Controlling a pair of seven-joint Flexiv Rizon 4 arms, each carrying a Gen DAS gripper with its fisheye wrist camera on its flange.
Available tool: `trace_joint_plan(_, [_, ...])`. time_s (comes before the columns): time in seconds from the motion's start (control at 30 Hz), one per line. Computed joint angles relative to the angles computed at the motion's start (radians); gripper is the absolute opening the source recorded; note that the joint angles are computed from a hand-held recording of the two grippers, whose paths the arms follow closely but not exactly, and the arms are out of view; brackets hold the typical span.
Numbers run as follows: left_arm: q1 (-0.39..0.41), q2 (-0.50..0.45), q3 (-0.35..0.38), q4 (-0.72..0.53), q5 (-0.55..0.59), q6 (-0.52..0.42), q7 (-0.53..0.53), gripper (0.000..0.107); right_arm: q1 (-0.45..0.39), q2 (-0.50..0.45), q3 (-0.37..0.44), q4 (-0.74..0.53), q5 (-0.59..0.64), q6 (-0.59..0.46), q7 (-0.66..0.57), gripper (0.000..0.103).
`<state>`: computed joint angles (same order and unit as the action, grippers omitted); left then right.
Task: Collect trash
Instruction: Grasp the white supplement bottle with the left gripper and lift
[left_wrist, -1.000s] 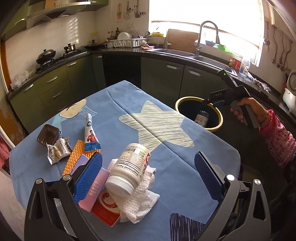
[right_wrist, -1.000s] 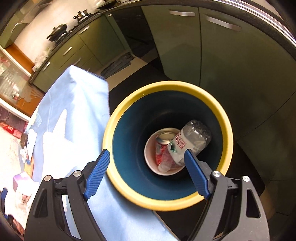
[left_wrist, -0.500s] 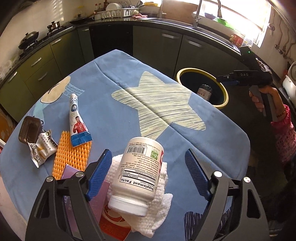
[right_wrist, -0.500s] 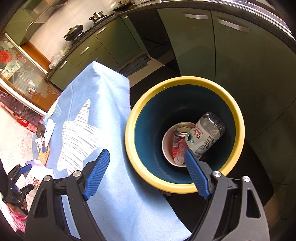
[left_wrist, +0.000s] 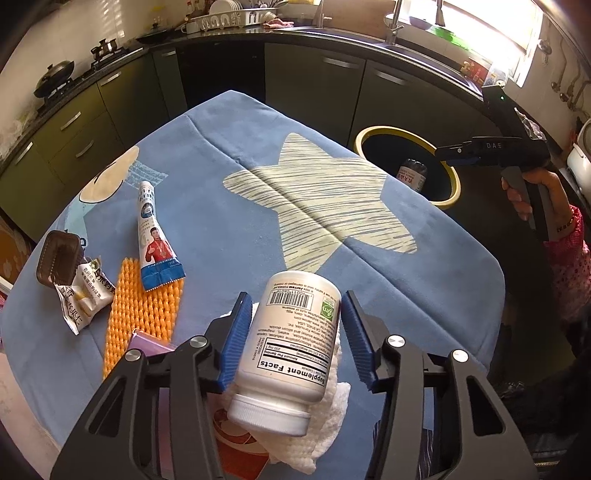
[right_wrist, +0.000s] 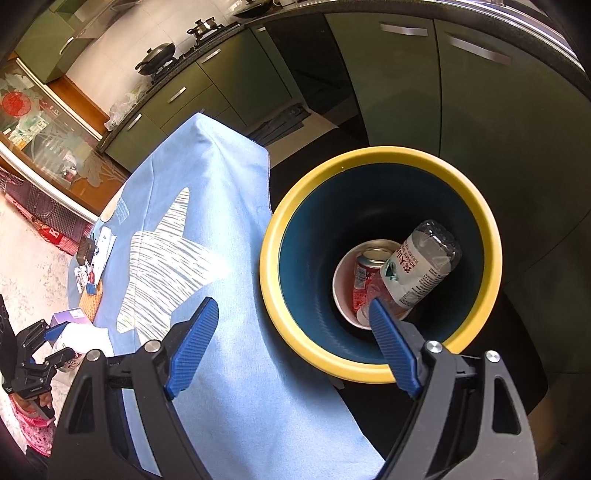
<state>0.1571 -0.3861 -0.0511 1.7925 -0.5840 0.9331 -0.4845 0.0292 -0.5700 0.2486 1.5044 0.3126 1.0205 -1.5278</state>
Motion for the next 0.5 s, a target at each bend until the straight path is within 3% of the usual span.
trace_joint_plan(0.5, [-0.021, -0.013, 0.018, -0.025, 0.100, -0.003, -0.013, 0.050, 0.010, -0.009, 0.001, -0.010, -0.008, -0.046, -0.026, 0.080])
